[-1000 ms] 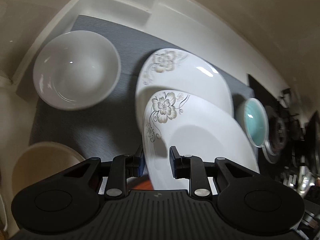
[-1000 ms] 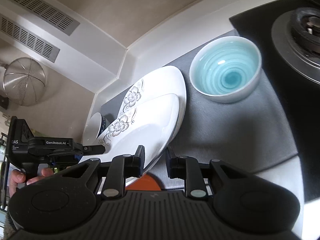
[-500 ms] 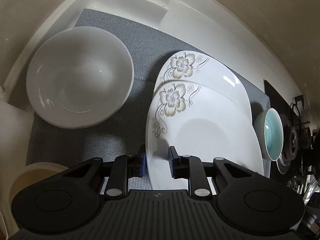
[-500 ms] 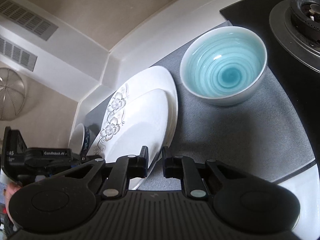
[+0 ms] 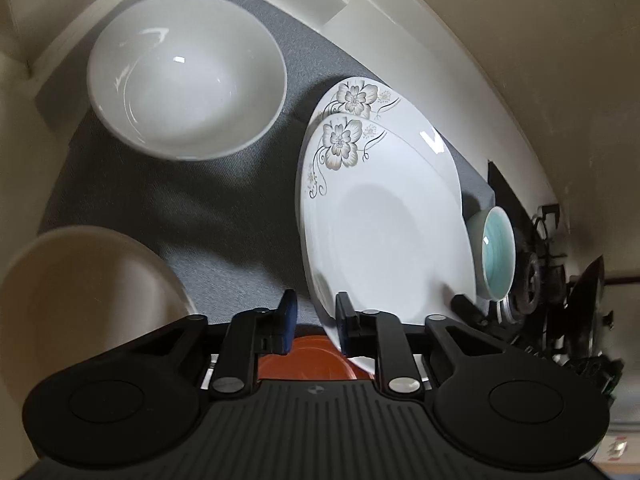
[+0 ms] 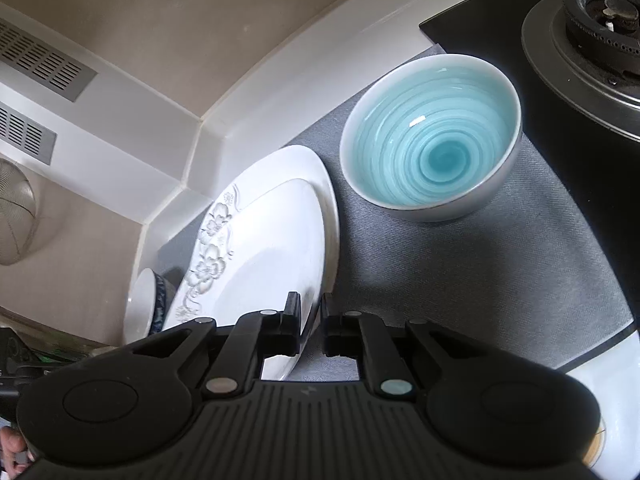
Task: Organize plates and bowls
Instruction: 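Lift the white floral plate and lower it onto the other white plate, then move both grippers to the terracotta plate and grasp its rim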
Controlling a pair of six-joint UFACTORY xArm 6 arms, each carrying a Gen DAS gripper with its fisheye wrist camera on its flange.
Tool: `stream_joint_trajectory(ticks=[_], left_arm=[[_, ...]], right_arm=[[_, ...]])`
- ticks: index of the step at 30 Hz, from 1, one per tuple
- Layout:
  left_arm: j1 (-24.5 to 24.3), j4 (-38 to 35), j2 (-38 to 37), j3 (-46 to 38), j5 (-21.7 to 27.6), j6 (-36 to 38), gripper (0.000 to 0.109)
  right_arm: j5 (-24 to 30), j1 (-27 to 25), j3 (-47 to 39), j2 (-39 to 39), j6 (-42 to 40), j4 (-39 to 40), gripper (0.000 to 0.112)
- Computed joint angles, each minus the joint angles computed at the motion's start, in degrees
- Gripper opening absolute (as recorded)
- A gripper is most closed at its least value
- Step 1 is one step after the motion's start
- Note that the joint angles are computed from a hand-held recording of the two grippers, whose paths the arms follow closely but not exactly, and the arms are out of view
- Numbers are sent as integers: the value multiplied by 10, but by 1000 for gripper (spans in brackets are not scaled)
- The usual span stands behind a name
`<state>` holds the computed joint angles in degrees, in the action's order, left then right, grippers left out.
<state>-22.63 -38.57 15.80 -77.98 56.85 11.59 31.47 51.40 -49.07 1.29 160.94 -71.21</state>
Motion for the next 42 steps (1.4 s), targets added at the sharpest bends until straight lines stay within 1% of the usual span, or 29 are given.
stream_joint_trajectory(ticks=[1, 5, 6, 8, 11, 13, 14, 15, 16, 17, 18, 19, 21, 22, 24, 25, 27, 29, 30, 31, 32, 33, 34, 36, 38, 39, 40, 41, 42], left_arm=[[0, -3, 2, -3, 0, -3, 12], [-9, 15, 11, -10, -18, -19, 12], [-10, 18, 16, -14, -22, -24, 12], [-10, 20, 25, -24, -22, -33, 11], [-8, 20, 39, -38, -17, -39, 11], [-9, 17, 44, -41, -18, -35, 11], [-11, 16, 45, -41, -21, -32, 11], [-13, 15, 48, -42, -24, -33, 11], [-14, 15, 51, -43, -25, -37, 11], [-16, 14, 53, -44, -26, -40, 11], [-17, 17, 52, -43, -29, -41, 11], [-19, 19, 50, -40, -32, -40, 11], [-22, 19, 47, -35, -38, -34, 12], [-21, 16, 47, -35, -36, -33, 12], [-17, 10, 51, -40, -26, -32, 12], [-15, 9, 56, -47, -20, -33, 12], [-12, 12, 63, -57, -15, -31, 12], [-13, 11, 66, -58, -21, -26, 13], [-12, 10, 68, -59, -22, -24, 13], [-11, 8, 68, -60, -21, -23, 13], [-10, 8, 69, -60, -20, -21, 13], [-9, 8, 68, -59, -20, -22, 13], [-9, 11, 65, -57, -20, -23, 13], [-8, 24, 54, -51, -19, -24, 13], [-10, 40, 37, -38, -24, -28, 13], [-11, 37, 24, -25, -31, -25, 13], [-10, 26, 9, -10, -35, -10, 15], [-12, 22, -10, 8, -42, 8, 22], [-16, 23, -31, 29, -54, 26, 28]], right_arm=[[-2, -1, 0, 0, -2, -1, 10], [-12, -9, -6, 5, -44, 21, 11], [-22, -14, -5, 4, -36, 15, 14], [-32, -19, -4, 1, -38, 19, 15], [-19, -13, -10, -1, -105, 82, 17], [-14, -8, -16, -2, -146, 109, 30], [-20, -9, -19, -1, -184, 130, 37], [-17, -6, -27, 1, -231, 157, 58], [0, -1, -37, 4, -276, 182, 80], [18, 5, -46, 5, -312, 200, 89], [38, 9, -55, 7, -345, 218, 95], [49, 10, -62, 8, -373, 236, 95], [60, 8, -68, 8, -390, 244, 96], [79, 11, -76, 11, -394, 252, 103], [114, 16, -88, 15, -393, 260, 103], [120, 17, -89, 15, -392, 265, 103], [98, 12, -79, 11, -375, 246, 103], [121, 14, -98, 25, -422, 281, 100], [124, 13, -102, 29, -435, 286, 81], [117, 8, -102, 33, -447, 299, 49], [116, 5, -103, 38, -450, 313, 34], [108, 3, -96, 35, -429, 303, 23], [101, 3, -94, 35, -420, 297, 19], [112, 9, -105, 41, -442, 303, 17], [134, 19, -115, 43, -457, 319, 18], [126, 22, -111, 38, -453, 319, 24], [102, 23, -102, 33, -458, 316, 42], [69, 24, -93, 30, -476, 313, 54], [47, 29, -90, 32, -492, 309, 77]])
